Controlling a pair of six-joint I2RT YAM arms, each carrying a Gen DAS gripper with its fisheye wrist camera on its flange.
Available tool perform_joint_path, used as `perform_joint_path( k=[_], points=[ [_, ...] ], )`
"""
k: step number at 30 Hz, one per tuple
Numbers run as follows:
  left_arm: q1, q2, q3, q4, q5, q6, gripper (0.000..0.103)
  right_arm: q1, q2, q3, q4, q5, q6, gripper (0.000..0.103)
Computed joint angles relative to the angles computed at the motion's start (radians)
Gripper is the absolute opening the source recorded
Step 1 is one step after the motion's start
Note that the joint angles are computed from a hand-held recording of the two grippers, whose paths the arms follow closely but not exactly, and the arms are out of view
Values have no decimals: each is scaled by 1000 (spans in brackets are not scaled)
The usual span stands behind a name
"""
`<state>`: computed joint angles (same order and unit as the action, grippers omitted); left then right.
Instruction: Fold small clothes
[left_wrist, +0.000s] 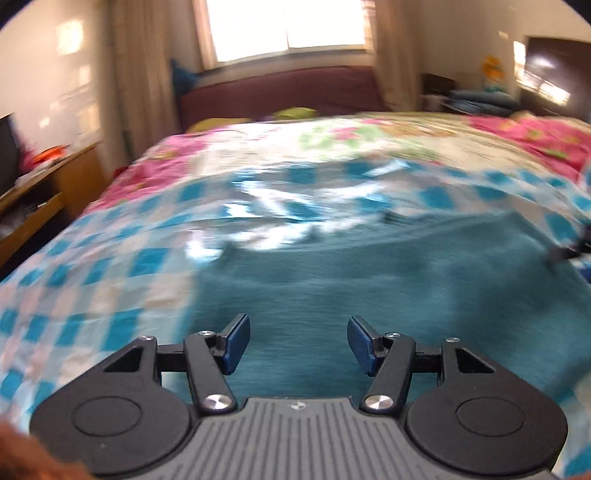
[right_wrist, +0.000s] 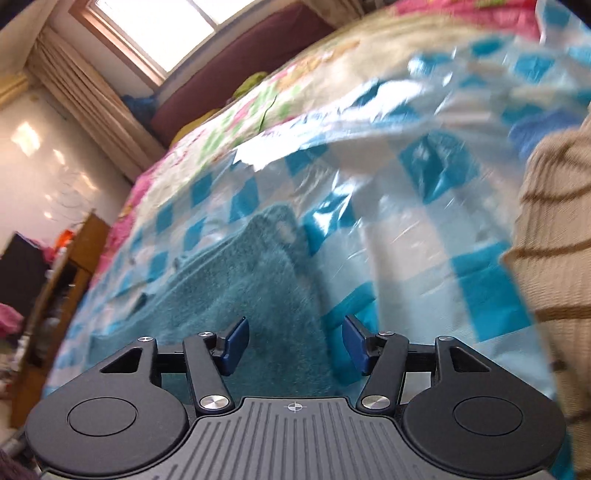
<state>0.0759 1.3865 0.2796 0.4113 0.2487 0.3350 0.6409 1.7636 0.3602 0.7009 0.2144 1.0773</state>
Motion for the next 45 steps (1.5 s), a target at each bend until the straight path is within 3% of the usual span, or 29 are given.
perform_joint_path(
  k=[5, 12, 15, 16, 18, 20, 22, 24, 25, 27, 30, 33, 37, 42, 45],
  points=[
    [-136, 167, 44, 62, -60, -15, 63, -88, 149, -5, 230, -178, -36, 62],
    [-181, 206, 50, 116, -67, -8, 63, -158, 224, -130, 601, -333, -52, 62],
    [-215, 230, 44, 156, -87, -21, 63, -151, 177, 24, 250, -316, -101, 62],
    [-220, 213, 35, 157, -88, -21, 63, -149, 186, 47, 228, -319, -107, 62],
    [-215, 174, 10, 166, -69, -15, 63, -152, 172, 51, 225, -338, -78, 57],
    [-203, 161, -17, 218, -58, -1, 63, -162, 152, -8, 321, -369, -20, 36],
    [-216, 215, -1, 241, -90, 18, 63, -164, 131, -73, 419, -400, 41, 30],
    [-235, 325, 30, 279, -118, 23, 63, -121, 77, -104, 413, -375, 105, 29],
    [-240, 378, 18, 360, -120, 23, 64, -95, 51, -107, 407, -358, 149, 28],
    [-246, 394, 5, 407, -117, 11, 62, -21, 9, -115, 434, -291, 245, 27],
    [-183, 357, 16, 341, -21, 38, 61, 103, -69, -37, 334, -146, 351, 27],
    [-27, 267, 51, 153, 157, 82, 61, 176, -90, 113, 174, -53, 403, 27],
    [241, 178, 67, -40, 351, 231, 62, 247, -51, 372, -102, 43, 434, 27],
    [478, 236, 164, -245, 478, 352, 62, 325, 158, 801, -459, 104, 403, 27],
    [595, 259, 245, -420, 566, 415, 62, 352, 355, 1145, -719, 104, 366, 28]
  ],
)
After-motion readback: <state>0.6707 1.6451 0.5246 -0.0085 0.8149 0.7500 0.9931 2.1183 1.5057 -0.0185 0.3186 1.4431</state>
